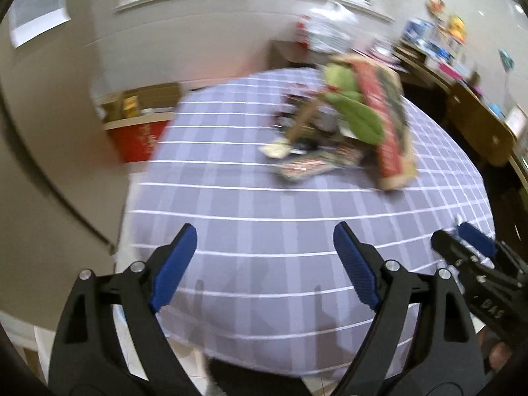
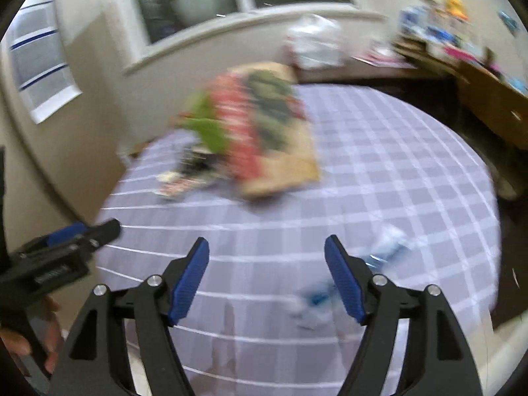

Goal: Collect trash
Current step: 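Return to the table and grasp the blue-white wrapper with the right tool, then grasp the red-white candy wrapper with the left tool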

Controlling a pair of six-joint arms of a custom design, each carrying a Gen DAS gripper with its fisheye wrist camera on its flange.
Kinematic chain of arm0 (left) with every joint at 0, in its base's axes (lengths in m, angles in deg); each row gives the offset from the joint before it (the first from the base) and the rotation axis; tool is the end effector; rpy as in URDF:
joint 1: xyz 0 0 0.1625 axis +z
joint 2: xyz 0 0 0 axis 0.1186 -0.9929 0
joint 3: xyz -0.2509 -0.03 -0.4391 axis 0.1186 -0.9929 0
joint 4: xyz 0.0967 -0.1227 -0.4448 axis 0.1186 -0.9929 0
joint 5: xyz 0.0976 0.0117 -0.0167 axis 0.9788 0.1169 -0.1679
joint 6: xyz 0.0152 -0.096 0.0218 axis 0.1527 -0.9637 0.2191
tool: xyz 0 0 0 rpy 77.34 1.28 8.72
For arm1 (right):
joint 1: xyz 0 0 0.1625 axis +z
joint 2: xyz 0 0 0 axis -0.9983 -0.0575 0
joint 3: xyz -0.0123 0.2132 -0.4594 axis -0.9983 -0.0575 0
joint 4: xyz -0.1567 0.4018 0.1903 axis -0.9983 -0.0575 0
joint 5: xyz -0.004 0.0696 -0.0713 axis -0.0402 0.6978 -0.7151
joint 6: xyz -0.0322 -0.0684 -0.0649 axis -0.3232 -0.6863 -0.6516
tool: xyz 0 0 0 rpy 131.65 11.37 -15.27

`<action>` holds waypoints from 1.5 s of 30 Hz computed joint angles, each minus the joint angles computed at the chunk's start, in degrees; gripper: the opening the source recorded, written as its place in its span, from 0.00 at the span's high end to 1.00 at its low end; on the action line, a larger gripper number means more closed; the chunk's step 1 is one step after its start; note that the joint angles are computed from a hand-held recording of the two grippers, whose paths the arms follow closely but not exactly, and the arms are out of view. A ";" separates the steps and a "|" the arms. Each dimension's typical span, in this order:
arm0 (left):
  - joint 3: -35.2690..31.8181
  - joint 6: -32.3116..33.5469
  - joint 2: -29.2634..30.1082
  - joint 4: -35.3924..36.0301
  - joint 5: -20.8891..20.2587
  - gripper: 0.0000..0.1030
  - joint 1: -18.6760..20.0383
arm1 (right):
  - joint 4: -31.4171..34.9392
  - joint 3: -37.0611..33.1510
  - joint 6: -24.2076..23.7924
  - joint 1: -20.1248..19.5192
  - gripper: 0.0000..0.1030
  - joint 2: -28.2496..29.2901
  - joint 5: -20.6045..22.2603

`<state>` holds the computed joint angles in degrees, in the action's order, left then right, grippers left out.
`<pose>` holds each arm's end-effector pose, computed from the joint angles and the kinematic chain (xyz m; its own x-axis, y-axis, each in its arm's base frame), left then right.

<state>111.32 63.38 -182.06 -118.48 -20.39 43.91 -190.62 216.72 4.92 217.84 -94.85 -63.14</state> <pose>0.0178 -0.3204 0.3492 -0.7518 -0.0959 -0.6524 0.3853 0.7390 -0.5527 0.3829 -0.3368 -0.0637 -0.8214 -0.1758 0.5425 -0.4780 0.7311 -0.4869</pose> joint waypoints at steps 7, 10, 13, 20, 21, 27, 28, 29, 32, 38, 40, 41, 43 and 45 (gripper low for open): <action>-0.28 3.84 10.08 -7.02 -1.93 0.19 1.51 | 0.48 2.28 1.29 -2.45 0.28 -0.38 -2.30; -1.19 5.25 11.71 -8.38 -2.16 0.19 3.35 | 0.96 1.47 -0.63 -2.74 0.28 0.05 -2.30; -2.11 8.21 12.69 -11.27 -3.80 0.19 5.76 | 1.45 0.77 -1.91 -2.51 0.28 0.34 -2.71; -4.31 16.97 16.98 -18.98 -6.85 0.19 10.36 | 1.20 -0.56 -5.48 -2.19 0.62 1.17 -5.32; -4.62 18.85 17.65 -20.67 -7.76 0.19 11.15 | 1.00 -0.71 -5.95 -2.16 0.69 1.39 -5.66; -6.73 27.77 21.70 -26.04 -10.16 0.19 14.19 | -0.44 -1.07 -8.32 -2.83 0.88 1.71 -3.71; -7.02 29.62 22.13 -26.94 -10.75 0.23 14.77 | -0.74 -1.09 -8.45 -2.93 0.88 1.77 -3.39; -7.42 30.86 22.45 -26.94 -11.54 0.32 15.38 | -0.95 -1.15 -8.59 -3.07 0.88 1.76 -2.83; -8.89 33.02 23.55 -26.44 -13.90 0.45 17.53 | -0.76 -1.54 -8.29 -3.28 0.88 1.63 -1.51; -9.60 36.99 24.34 -28.24 -16.74 0.72 18.83 | 0.54 -3.03 -7.60 -2.93 0.88 1.69 0.88; -9.10 37.54 24.41 -29.09 -16.88 0.75 18.49 | 0.70 -3.60 -7.46 -2.61 0.88 1.96 1.22; -8.78 37.42 24.26 -29.37 -17.20 0.77 18.33 | 0.96 -3.89 -7.39 -2.45 0.88 2.06 1.36; -8.30 37.09 23.28 -29.14 -18.70 0.78 18.63 | 1.19 -4.06 -6.90 -2.28 0.88 2.12 2.07; -8.17 36.64 22.31 -28.17 -20.17 0.78 18.94 | 1.59 -4.24 -6.54 -1.95 0.88 2.06 2.40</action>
